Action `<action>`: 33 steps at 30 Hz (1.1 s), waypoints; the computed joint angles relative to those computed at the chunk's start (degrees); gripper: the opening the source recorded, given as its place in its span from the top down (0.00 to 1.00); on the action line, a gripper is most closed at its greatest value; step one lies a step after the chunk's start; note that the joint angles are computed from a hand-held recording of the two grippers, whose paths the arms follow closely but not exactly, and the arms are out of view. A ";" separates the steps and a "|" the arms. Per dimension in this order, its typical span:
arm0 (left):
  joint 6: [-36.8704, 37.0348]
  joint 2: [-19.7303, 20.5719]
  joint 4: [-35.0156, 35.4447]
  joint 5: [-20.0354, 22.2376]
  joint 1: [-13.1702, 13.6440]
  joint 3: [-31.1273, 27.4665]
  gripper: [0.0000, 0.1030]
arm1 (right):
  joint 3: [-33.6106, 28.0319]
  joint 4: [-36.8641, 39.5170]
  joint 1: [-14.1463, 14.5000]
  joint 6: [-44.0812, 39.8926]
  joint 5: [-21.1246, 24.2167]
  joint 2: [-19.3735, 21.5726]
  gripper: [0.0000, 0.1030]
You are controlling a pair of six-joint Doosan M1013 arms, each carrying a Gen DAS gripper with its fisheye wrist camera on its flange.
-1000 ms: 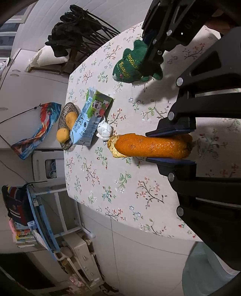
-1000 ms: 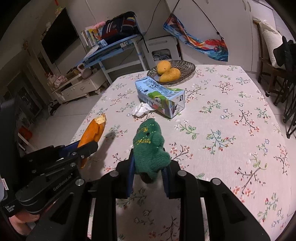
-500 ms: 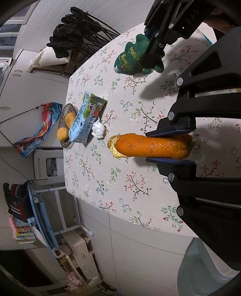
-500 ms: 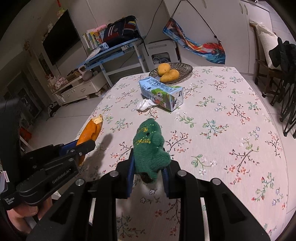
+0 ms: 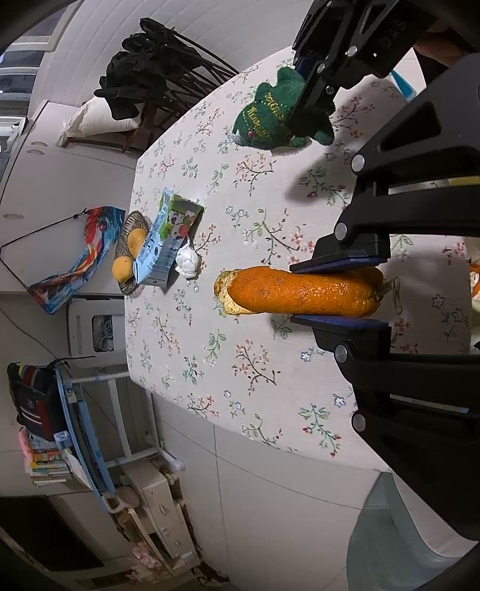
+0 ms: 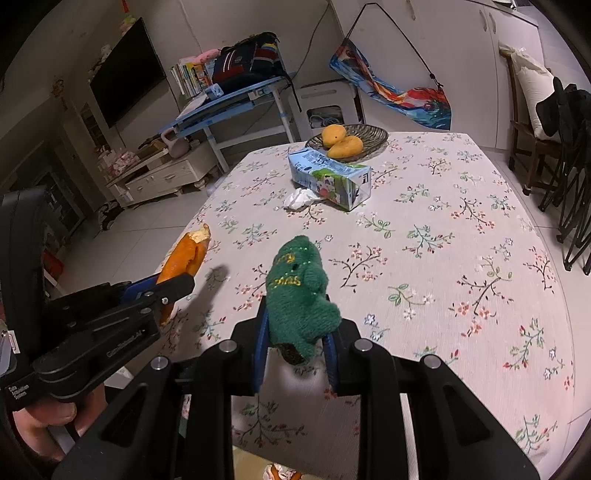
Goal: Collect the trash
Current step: 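Lift the carrot with the left gripper while the right gripper lifts the plush, then carry the green plush over the yellow basin and open the right gripper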
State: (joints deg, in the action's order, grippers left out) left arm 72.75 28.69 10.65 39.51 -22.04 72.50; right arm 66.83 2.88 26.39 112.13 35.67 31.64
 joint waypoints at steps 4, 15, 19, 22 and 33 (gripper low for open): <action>-0.23 -0.67 0.06 -0.50 -0.03 1.11 0.81 | 1.20 0.14 0.33 0.03 -0.50 -0.76 0.74; -0.92 -2.62 0.25 -1.41 -0.02 4.23 0.81 | 5.63 -0.11 1.41 1.44 -1.62 -3.61 0.74; -1.44 -4.43 0.26 -2.56 0.02 7.05 0.81 | 7.44 0.34 2.04 1.64 -1.79 -4.71 0.74; -1.59 -5.52 0.34 -3.13 0.00 8.75 0.81 | 8.60 0.86 2.51 1.47 -1.79 -5.37 0.74; -2.27 -7.84 0.45 -4.21 0.01 12.19 0.81 | 11.71 2.41 3.91 0.81 -1.18 -7.10 0.74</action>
State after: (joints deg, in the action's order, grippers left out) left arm 70.48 20.85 11.10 35.30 -22.03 84.69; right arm 78.54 5.29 30.29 112.94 34.49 24.54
